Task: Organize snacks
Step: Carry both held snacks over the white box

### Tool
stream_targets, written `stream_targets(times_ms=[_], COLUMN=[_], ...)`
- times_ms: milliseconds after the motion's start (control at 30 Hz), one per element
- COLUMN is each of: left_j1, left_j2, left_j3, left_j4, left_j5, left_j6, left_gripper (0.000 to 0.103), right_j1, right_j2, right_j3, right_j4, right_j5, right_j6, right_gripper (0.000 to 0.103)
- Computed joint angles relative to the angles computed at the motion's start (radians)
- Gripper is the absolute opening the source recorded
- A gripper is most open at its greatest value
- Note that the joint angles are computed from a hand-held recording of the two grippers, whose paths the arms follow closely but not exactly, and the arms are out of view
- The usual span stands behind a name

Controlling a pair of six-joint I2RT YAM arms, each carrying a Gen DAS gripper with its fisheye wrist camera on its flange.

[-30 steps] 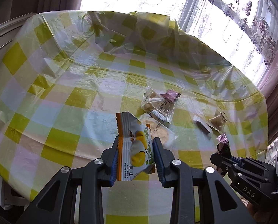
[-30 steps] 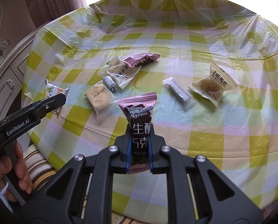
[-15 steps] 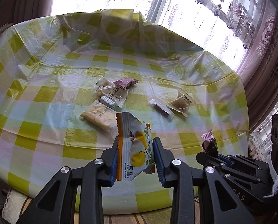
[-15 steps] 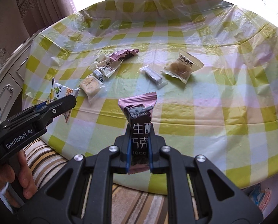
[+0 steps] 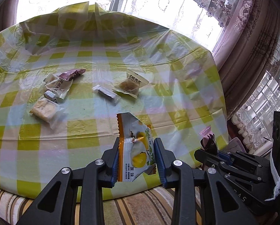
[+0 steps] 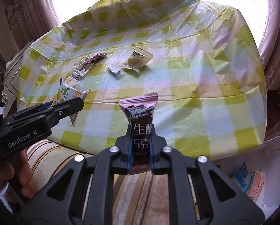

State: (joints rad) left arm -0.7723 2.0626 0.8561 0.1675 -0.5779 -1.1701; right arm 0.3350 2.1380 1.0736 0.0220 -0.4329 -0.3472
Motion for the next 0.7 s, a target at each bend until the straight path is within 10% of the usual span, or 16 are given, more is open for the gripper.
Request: stream_targets(times_ms=[700], left_j1=[-0.067], left_j2=[0.265], left_j3=[0.531], left_j4=[-0.157], left_j5=[0.175], left_j6=[0.277], left_gripper=[0.035], right_j1=[-0.326], right_j2=[0.013], right_j3=[0.04], right_j4=[-0.066], right_j5=[0.001], right_j6=[-0.117], right_gripper=[0.017])
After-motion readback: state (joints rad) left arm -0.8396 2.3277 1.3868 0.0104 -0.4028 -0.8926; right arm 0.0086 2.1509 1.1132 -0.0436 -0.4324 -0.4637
